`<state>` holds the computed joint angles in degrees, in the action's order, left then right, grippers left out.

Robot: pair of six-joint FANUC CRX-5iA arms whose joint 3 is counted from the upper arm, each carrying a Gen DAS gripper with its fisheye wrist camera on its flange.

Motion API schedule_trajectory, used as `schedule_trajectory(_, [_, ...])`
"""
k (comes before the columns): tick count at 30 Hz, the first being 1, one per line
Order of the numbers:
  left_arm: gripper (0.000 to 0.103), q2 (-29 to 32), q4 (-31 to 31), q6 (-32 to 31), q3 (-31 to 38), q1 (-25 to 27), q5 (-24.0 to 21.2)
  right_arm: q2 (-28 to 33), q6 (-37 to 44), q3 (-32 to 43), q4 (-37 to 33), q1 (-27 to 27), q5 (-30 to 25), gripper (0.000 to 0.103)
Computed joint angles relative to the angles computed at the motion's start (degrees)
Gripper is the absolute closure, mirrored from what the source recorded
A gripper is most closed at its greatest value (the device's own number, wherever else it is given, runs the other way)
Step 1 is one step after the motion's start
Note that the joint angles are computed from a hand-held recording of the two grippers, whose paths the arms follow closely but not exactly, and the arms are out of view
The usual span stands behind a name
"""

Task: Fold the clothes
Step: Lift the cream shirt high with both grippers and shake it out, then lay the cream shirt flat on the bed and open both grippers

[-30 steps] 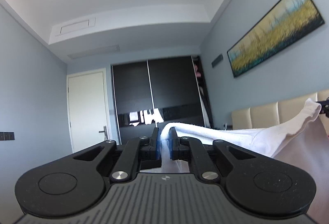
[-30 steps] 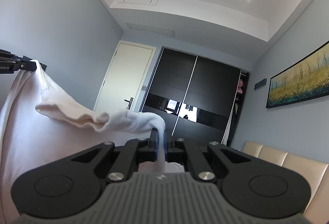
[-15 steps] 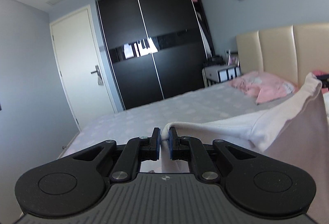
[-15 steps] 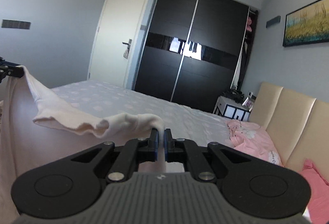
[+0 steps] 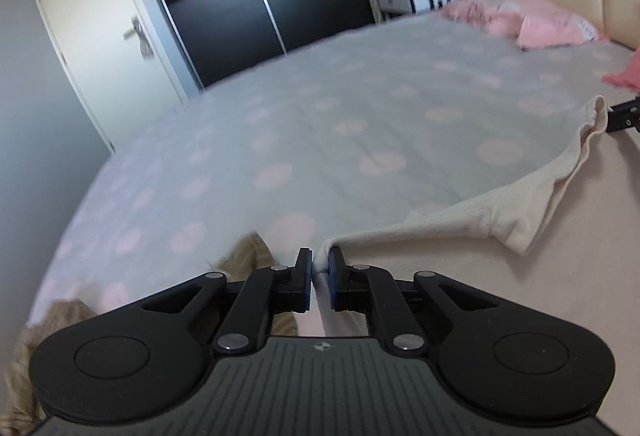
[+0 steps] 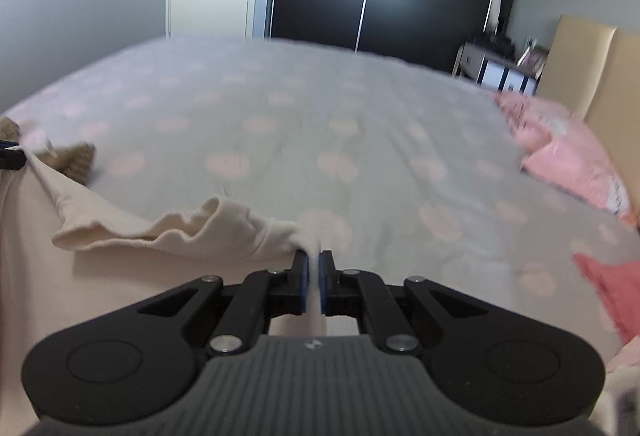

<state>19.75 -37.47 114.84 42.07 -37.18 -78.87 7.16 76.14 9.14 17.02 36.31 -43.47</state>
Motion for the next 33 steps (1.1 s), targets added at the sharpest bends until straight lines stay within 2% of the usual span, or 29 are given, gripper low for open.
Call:
schedule_trajectory(7, [0.097, 4.58, 5.84, -1.73, -1.54, 4.23, 1.64, 9.37, 2.90, 4.69, -5.31, -2.21, -2.78, 0.097])
schedule_trajectory(14, [0.095, 4.63, 8.79, -1.38, -3.78, 6.29, 3.71, 11.38, 5.73, 7.77, -9.53, -3.72, -4.18, 0.093])
schedule_trajectory(16, [0.092, 4.33, 9.62, -1.36, -3.47, 6.50, 3.32, 11.21, 6.69, 8.57, -11.14, -4.19, -4.95, 0.090])
schedule_trajectory(17, [0.084, 4.13, 10.03, -1.12, -3.39, 6.67, 3.31, 11.01, 7.16, 8.88, -11.87, -4.44, -5.29, 0.084])
schedule_trajectory(18, [0.081, 3.86, 10.27, -0.91, -3.29, 6.72, 3.15, 10.78, 7.29, 9.08, -12.28, -4.67, -5.44, 0.078])
schedule_trajectory(19, [0.077, 3.52, 10.25, -0.74, -3.15, 6.60, 2.76, 10.52, 7.35, 9.24, -12.55, -4.91, -5.60, 0.076])
schedule_trajectory(23, [0.076, 2.39, 10.37, -1.53, -1.35, 5.83, 0.11, 8.36, 5.82, 8.96, -11.64, -5.56, -6.82, 0.075])
schedule_trajectory(28, [0.076, 1.26, 9.43, -2.51, 2.14, 3.30, -6.18, 4.43, 5.73, 7.75, -9.96, -4.99, -11.01, 0.071])
schedule_trajectory(33, [0.076, -1.86, 10.55, 1.18, 2.07, 0.25, -11.68, -2.01, 10.32, 4.67, -10.26, -2.89, -15.06, 0.058])
